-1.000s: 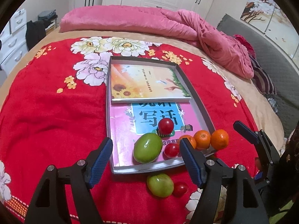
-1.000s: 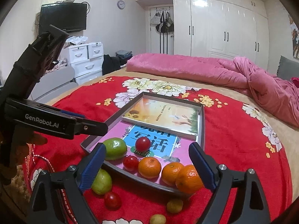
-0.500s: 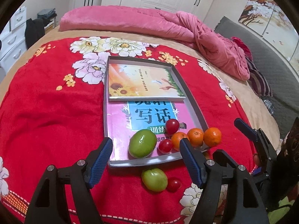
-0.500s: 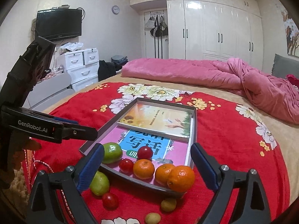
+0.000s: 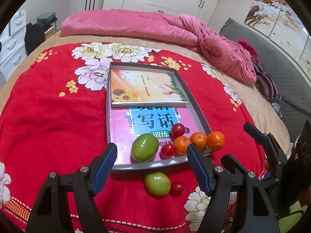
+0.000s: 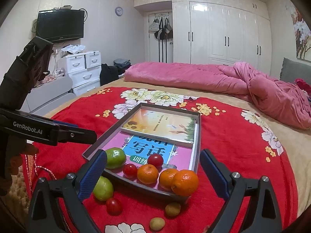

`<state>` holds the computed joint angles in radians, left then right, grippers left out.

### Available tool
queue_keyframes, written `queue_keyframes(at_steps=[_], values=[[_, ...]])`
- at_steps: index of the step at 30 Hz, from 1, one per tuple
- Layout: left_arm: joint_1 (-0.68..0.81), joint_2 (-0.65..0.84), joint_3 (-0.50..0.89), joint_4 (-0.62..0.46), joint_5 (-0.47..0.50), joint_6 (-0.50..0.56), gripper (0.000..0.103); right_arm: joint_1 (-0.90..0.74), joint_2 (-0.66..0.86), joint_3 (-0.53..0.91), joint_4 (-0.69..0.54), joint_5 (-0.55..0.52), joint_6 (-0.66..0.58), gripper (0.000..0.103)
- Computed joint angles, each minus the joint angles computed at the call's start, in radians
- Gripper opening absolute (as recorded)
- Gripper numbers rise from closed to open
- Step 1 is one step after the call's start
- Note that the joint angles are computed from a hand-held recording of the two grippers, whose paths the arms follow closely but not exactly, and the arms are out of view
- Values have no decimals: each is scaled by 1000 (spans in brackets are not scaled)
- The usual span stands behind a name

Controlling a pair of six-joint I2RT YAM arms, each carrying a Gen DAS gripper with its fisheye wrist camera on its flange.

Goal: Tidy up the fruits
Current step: 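Withdraw both open grippers from the tray toward the remaining fruit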

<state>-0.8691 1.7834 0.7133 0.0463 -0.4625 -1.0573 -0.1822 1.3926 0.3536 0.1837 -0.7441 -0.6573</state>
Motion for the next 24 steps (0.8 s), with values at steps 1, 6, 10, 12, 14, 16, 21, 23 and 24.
queue_keyframes(at_steps=[1, 6, 10, 12, 14, 16, 21, 23, 24], values=[[-5, 1, 1, -2, -2, -1, 76, -6, -5, 2, -12, -4, -3, 97], [-21, 5, 7, -9, -5, -8, 76, -24, -24, 3, -39, -13, -12, 97], [-35, 13, 14, -13, -7, -13, 76, -51, -43, 7, -87, -28, -44, 97], [-41, 19, 22, -17, -7, -14, 76, -59, -55, 6, -101, -30, -56, 97], [-45, 24, 28, -20, -6, -13, 76, -68, -66, 3, -113, -31, -70, 97], [-49, 28, 33, -23, -7, -12, 76, -76, -74, -1, -126, -30, -84, 97], [-63, 28, 45, -35, -10, -10, 76, -94, -94, -7, -159, -27, -106, 97], [-69, 27, 50, -44, -16, -11, 76, -104, -96, -5, -174, -30, -113, 97], [-71, 25, 50, -47, -18, -11, 76, -106, -98, -5, -183, -29, -118, 97]])
